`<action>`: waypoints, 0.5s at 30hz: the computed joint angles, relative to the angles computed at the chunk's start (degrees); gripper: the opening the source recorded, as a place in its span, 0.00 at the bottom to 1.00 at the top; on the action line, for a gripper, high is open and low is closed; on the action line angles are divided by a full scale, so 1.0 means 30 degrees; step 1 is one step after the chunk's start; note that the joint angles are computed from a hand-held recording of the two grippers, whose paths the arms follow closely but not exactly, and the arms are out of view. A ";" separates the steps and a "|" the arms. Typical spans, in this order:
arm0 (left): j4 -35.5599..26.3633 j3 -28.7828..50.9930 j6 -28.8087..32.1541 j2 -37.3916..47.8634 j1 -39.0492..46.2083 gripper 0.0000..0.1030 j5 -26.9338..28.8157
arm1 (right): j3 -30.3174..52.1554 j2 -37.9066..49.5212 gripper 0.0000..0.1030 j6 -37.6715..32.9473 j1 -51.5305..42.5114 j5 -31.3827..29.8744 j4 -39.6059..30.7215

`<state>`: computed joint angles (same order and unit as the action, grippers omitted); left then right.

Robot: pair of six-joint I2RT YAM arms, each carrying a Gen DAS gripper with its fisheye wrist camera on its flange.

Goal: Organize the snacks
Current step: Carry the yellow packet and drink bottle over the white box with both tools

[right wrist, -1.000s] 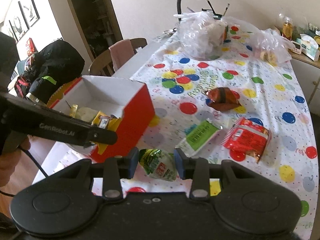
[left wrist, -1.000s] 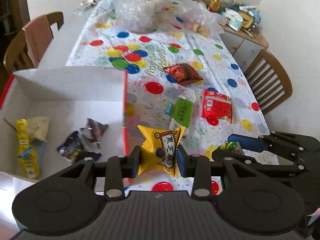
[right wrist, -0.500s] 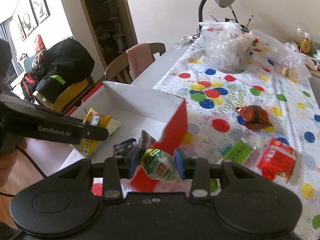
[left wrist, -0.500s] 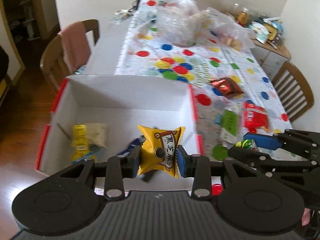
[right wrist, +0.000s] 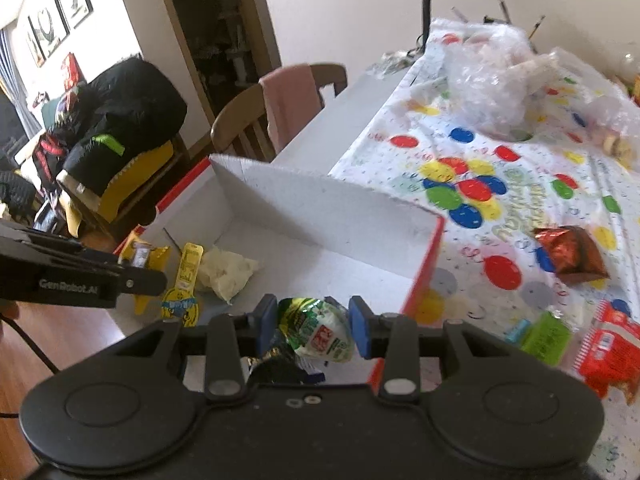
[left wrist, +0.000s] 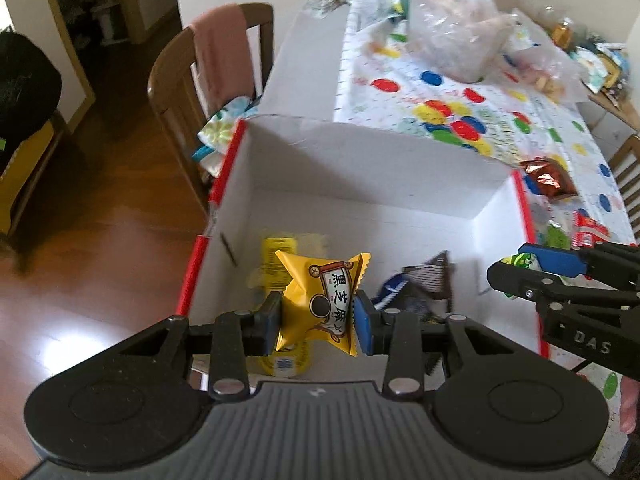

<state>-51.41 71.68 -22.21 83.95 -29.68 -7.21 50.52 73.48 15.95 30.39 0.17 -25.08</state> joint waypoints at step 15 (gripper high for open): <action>0.0527 0.0228 0.1548 0.3261 0.0491 0.36 0.0228 | 0.2385 0.5978 0.37 -0.0514 0.1345 0.0810 0.0949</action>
